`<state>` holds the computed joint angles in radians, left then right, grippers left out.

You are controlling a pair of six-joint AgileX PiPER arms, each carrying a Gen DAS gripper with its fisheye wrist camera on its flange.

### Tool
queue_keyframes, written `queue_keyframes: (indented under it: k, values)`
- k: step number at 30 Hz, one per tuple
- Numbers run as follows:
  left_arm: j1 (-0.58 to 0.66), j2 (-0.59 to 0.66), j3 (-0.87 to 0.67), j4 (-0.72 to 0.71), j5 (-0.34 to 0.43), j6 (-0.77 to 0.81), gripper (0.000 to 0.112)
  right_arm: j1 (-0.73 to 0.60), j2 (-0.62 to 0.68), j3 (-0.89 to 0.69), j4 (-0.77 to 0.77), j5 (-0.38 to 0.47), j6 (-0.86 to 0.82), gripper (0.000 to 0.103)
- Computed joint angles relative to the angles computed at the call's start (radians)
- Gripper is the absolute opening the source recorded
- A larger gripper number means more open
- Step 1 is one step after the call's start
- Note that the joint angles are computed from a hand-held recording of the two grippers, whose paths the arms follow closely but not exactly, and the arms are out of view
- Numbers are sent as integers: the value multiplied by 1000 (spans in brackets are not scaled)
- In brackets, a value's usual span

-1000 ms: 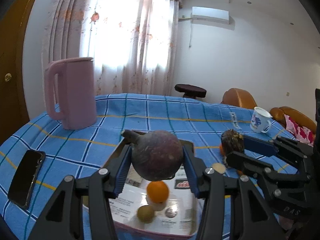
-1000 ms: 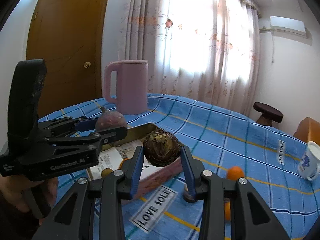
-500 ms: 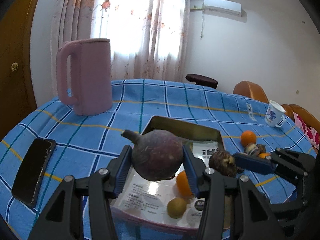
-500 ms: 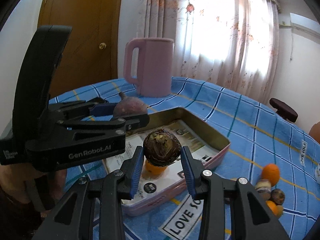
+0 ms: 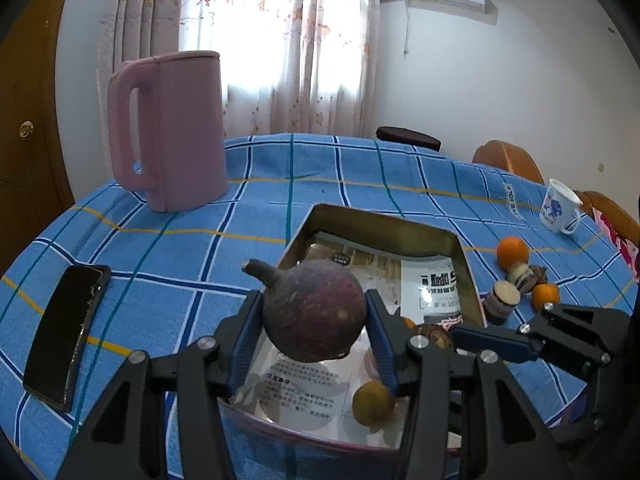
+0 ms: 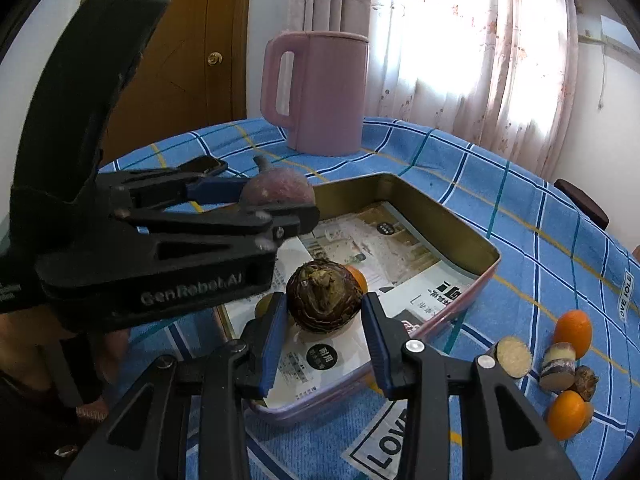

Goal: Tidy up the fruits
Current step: 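Open both tools to release the mangosteen and brown fruit into the tin, then grasp the round brown-and-white cake with the left tool while the right tool grasps an orange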

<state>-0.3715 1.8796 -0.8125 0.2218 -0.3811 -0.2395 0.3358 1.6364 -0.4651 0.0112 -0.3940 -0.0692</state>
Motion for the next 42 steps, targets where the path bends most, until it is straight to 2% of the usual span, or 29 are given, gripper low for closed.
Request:
queue_keyframes:
  k: [4, 7, 13, 15, 18, 21, 24, 28, 31, 34, 38, 40, 42]
  values:
    - [-10, 15, -20, -20, 32, 26, 52, 11, 6, -12, 35, 11, -35, 40]
    - [-11, 26, -31, -27, 49, 31, 52, 6, 11, -20, 7, 20, -13, 40]
    - [-12, 19, -16, -60, 29, 61, 55, -2, 17, -32, -31, 28, 27, 43]
    - [-7, 6, -1, -42, 6, 42, 64, -5, 12, -23, -36, 14, 36, 53]
    - [-12, -30, 43, -107, -53, 91, 79, 5, -15, 14, 31, -21, -18, 58]
    - [-10, -65, 71, -89, -82, 59, 79, -15, -89, 95, 54, -73, -55, 58]
    - [-22, -86, 88, -58, -106, 13, 84, -91, -173, 174, 75, -98, -96, 58]
    - [-74, -90, 94, -131, -116, 73, 90, -263, -225, 234, 10, -101, -87, 58]
    - [-111, -88, 91, -117, -113, 57, 90, -410, -232, 248, -165, -93, 33, 58]
    - [-168, -91, 83, -130, -104, 84, 90, -514, -247, 260, -271, -89, 102, 58]
    - [-259, -76, 29, -136, -42, 118, 88, -630, -246, 255, -399, -104, 207, 58]
    - [-314, -50, -18, -178, 2, 173, 83, -711, -244, 255, -534, -131, 322, 58]
    - [-358, -21, -67, -242, 48, 248, 77, -753, -239, 252, -579, -150, 365, 58]
